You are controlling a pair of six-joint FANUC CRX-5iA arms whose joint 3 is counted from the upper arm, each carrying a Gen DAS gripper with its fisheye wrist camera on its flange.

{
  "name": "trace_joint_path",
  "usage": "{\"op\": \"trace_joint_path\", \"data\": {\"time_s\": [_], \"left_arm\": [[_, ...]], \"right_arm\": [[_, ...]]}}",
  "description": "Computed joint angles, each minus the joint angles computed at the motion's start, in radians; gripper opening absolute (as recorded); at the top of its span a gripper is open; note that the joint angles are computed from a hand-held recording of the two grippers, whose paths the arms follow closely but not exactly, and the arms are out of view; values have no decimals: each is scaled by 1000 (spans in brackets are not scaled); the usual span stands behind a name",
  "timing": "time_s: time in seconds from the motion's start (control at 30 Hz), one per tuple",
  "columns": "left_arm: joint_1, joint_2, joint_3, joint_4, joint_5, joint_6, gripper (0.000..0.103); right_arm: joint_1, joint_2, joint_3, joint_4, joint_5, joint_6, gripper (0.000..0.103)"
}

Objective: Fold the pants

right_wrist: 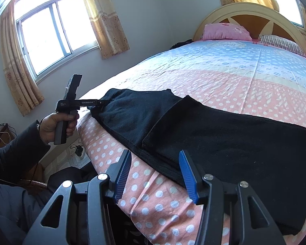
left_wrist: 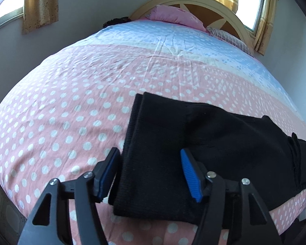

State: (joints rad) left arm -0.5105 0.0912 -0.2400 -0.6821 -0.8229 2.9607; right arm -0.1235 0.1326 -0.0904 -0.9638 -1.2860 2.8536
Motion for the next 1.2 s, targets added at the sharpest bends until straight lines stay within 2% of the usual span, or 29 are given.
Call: {"op": "trace_joint_path", "data": {"time_s": [0.03,0.07,0.1,0.17,0.23,0.5,0.67,0.8,0.93,1.1,1.2], "left_arm": [[15,-20,-22,22,40,-30,40],[37,-47,-54,56,100,-57,32],[69,-76,-94,107,171,-80,28],[80,-96,-115,125,206,-66,27],[67,-105,-108,108,205,-40,27],[-48,-122,4,-5,143,15,27],[-92,-103,75,0,204,-34,27],[-106,-46,160,54,276,-142,27],[-102,48,258,192,341,-326,27],[-103,176,382,389,360,-557,27],[-120,262,471,467,333,-640,27]], "right_arm": [[-1,-1,-1,-1,1,1,51],[-2,-3,-2,-3,3,2,51],[-5,-5,-3,-6,5,4,51],[-10,-4,-1,-11,8,3,51],[-17,-4,1,-16,13,-1,51],[-56,-4,21,-36,46,-41,51],[-85,-23,37,-43,81,-62,51],[-136,-21,63,-68,81,-74,51],[-174,-4,90,-79,97,-97,51],[-220,29,123,-85,112,-151,51],[-235,47,135,-83,127,-179,51]]}}
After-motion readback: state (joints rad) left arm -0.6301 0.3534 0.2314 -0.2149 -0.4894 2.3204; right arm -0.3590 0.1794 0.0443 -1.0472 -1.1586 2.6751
